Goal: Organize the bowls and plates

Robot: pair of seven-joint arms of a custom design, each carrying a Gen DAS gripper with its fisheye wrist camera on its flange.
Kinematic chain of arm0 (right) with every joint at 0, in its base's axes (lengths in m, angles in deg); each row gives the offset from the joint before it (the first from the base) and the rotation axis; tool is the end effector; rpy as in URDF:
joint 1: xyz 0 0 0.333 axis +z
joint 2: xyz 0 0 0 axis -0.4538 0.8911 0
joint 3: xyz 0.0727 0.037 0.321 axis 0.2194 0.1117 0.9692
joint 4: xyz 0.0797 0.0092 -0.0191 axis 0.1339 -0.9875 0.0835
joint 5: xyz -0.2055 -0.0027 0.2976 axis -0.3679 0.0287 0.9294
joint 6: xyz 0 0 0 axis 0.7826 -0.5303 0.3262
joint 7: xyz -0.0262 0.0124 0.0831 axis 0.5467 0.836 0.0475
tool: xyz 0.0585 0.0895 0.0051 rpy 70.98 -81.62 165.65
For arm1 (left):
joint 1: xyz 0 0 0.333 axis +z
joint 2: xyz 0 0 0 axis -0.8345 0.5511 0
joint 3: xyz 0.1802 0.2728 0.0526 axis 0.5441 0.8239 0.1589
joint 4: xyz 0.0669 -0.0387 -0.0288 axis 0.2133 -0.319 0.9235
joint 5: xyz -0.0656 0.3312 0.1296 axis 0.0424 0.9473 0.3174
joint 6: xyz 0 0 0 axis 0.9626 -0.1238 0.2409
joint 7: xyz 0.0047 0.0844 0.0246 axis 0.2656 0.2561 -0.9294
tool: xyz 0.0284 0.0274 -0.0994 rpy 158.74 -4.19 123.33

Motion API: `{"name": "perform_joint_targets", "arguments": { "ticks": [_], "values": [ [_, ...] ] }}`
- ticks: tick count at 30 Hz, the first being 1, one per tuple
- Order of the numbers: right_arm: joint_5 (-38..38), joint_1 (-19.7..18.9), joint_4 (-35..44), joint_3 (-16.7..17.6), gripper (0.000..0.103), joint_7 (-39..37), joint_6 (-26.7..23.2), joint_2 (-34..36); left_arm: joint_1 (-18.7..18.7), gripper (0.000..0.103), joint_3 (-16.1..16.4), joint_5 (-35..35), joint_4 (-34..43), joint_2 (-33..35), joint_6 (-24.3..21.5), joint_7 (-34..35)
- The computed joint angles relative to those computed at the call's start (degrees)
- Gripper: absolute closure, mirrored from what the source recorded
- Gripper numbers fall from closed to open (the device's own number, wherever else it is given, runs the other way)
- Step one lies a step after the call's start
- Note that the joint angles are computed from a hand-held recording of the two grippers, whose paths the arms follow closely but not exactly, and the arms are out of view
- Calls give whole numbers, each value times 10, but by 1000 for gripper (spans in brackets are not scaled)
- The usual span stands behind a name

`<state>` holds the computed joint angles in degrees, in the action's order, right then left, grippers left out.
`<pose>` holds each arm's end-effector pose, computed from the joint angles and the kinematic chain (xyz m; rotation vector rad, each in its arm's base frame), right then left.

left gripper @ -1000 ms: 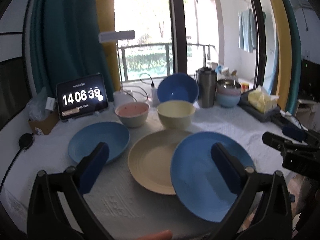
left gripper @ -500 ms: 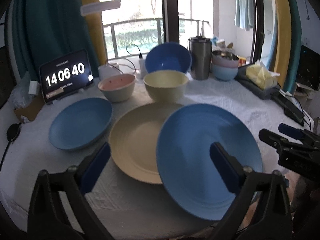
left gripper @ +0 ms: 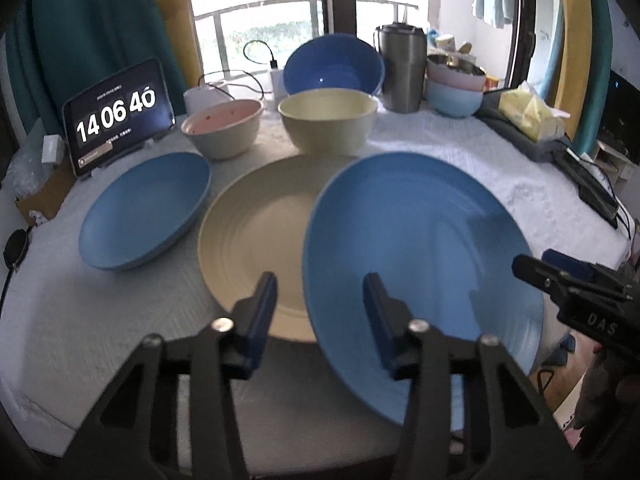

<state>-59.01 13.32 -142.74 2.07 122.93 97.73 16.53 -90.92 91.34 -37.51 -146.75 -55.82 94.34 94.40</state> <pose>0.5992 0.2987 0.3520 -1.6347 1.8050 -0.4359 0.6023 -0.1975 0.3636 -1.6295 1.9196 -0.7246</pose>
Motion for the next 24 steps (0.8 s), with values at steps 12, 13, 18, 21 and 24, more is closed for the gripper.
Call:
{"name": "perform_joint_targets", "arguments": {
  "ticks": [12, 13, 18, 21, 24],
  "values": [
    [-11, 3, 19, 6, 81, 10, -30, 9, 52, 76, -60, -4, -1, -4, -3, 33],
    [-15, 7, 20, 1, 82, 16, -31, 10, 53, 77, -61, -7, -3, -4, 1, 35],
    [-43, 29, 27, -27, 84, 48, -35, 9, 43, 77, -46, -29, -17, -9, 32, 55],
    [-60, 35, 34, -33, 84, 63, -40, 10, 39, 77, -40, -49, -26, -12, 47, 72],
    [-77, 38, 44, -36, 84, 77, -47, 11, 41, 77, -39, -71, -30, -13, 56, 89]
  ]
}}
